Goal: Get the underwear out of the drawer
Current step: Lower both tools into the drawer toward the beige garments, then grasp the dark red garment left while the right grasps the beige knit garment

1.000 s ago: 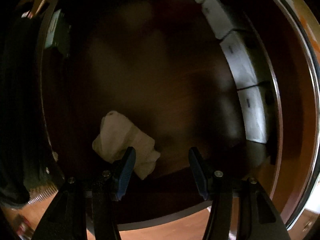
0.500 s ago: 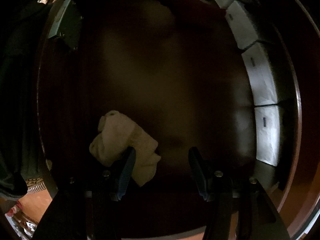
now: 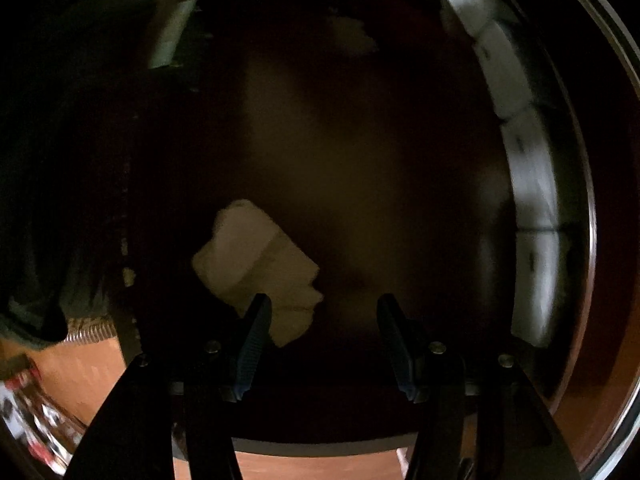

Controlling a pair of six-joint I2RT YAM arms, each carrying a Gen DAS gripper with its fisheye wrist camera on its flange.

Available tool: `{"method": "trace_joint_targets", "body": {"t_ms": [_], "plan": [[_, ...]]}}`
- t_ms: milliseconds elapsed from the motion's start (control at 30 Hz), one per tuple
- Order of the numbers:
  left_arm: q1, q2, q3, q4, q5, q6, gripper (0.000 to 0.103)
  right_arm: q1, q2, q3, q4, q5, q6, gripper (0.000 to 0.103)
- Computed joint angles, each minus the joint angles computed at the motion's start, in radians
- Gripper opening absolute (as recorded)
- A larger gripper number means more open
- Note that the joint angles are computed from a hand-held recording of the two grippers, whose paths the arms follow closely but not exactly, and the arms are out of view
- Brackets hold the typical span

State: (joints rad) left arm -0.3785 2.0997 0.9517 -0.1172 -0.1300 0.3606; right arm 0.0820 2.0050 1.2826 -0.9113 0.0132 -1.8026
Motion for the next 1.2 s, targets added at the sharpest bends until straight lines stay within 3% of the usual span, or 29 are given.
{"method": "trace_joint_targets", "body": {"t_ms": [133, 333, 500, 700, 867, 1000, 1100, 1200], "plan": [[0.007, -0.016, -0.010, -0.003, 0.025, -0.004, 0.031, 0.028, 0.029, 0.029, -0.009, 0.001, -0.004, 0.057], [0.016, -0.103, -0.064, -0.021, 0.058, -0.015, 0.031, 0.048, 0.053, 0.061, -0.047, 0.004, 0.002, 0.057], [0.026, -0.175, -0.105, -0.029, 0.091, -0.052, 0.031, 0.076, 0.131, 0.176, -0.151, 0.008, 0.035, 0.057], [0.029, -0.178, -0.090, -0.038, 0.106, -0.071, 0.031, 0.117, 0.184, 0.242, -0.210, 0.005, 0.097, 0.057], [0.050, -0.185, -0.141, 0.018, 0.117, -0.084, 0.031, 0.131, 0.085, 0.125, -0.002, -0.102, 0.238, 0.057], [0.053, -0.198, -0.157, 0.029, 0.118, -0.092, 0.031, 0.146, 0.034, 0.071, 0.181, -0.107, 0.370, 0.057], [0.053, -0.220, -0.176, 0.036, 0.124, -0.098, 0.031, 0.161, 0.052, 0.134, 0.140, -0.111, 0.429, 0.057], [0.057, -0.237, -0.193, 0.043, 0.130, -0.106, 0.031, 0.115, 0.060, 0.207, 0.048, -0.154, 0.385, 0.057]]}}
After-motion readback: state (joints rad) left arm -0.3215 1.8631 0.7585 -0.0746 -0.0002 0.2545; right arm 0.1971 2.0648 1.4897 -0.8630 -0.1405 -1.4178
